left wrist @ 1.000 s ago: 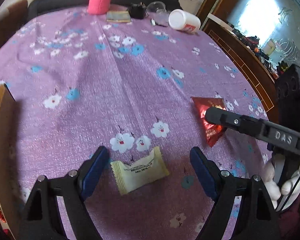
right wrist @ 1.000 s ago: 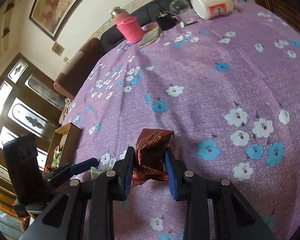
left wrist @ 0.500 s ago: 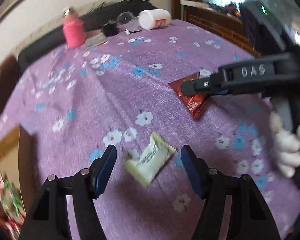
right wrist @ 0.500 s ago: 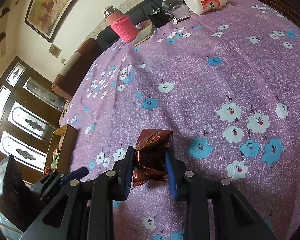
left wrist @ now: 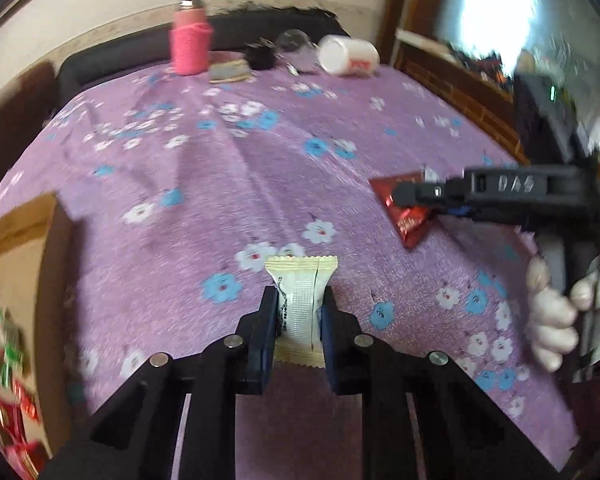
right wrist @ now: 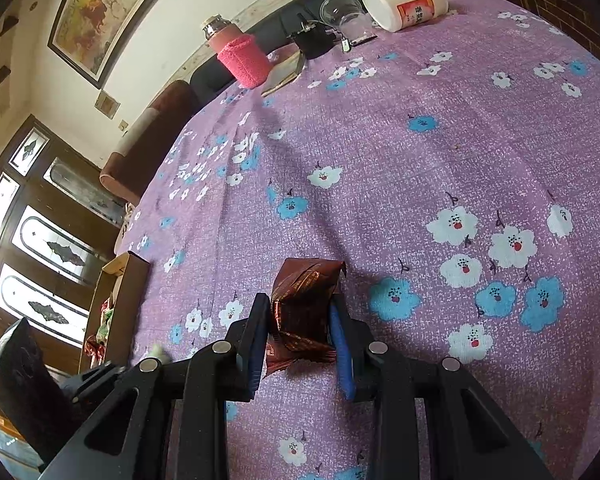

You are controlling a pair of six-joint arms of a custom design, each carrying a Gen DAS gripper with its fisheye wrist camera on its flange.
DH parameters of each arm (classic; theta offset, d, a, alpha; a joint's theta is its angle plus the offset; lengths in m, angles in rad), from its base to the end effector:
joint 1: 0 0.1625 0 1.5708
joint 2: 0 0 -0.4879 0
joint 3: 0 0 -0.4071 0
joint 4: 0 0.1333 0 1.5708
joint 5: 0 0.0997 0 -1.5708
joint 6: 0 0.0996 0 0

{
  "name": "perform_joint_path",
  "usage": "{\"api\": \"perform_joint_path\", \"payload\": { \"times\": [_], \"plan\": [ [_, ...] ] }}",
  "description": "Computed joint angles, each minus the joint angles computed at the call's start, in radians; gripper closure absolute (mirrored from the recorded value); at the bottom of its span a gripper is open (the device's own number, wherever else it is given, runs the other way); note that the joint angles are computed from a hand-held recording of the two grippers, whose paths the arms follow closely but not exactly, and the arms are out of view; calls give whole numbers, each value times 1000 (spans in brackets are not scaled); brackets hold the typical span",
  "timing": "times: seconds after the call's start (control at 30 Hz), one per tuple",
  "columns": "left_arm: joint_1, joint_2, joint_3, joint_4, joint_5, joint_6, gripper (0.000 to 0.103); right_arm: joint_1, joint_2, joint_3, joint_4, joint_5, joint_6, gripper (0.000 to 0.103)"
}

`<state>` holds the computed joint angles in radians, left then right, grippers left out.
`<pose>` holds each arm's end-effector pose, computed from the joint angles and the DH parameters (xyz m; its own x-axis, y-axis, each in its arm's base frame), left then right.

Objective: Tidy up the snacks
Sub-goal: 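Carry both snacks over the box and open both grippers to drop them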

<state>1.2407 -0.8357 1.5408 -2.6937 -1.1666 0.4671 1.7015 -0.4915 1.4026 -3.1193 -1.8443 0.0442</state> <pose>-0.0850 -0.7801 0.2173 -0.6894 0.5207 -0.5037 0.6795 0.7058 -0.2004 0.2119 -0.7960 0.0533 -0.9792 0.0691 0.1906 -0.0615 0.7945 -0.6041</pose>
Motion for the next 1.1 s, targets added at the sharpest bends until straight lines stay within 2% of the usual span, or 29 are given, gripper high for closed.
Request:
{"api": "perform_joint_path", "payload": {
  "times": [0.13,0.23,0.43,0.53,0.7,0.83,0.93,1.1],
  "plan": [
    [12,-73,50,-48,-44,-80,84,3,3,4,-19,1,-12,71],
    [23,-137,96,-97,-47,-111,84,11,9,5,-26,7,-29,71],
    [71,-234,121,-116,5,-212,83,59,43,-37,11,-8,-73,71],
    [90,-250,116,-134,55,-235,83,91,64,-67,47,35,-80,71],
    [121,-262,110,-158,142,-254,83,147,132,-181,169,73,-104,71],
    [142,-268,111,-152,165,-264,83,190,203,-294,265,87,-134,70],
    [153,-276,119,-148,164,-271,83,217,261,-388,329,73,-162,70],
    [167,-274,115,-124,164,-290,83,251,373,-579,442,0,-210,70]
  ]
}}
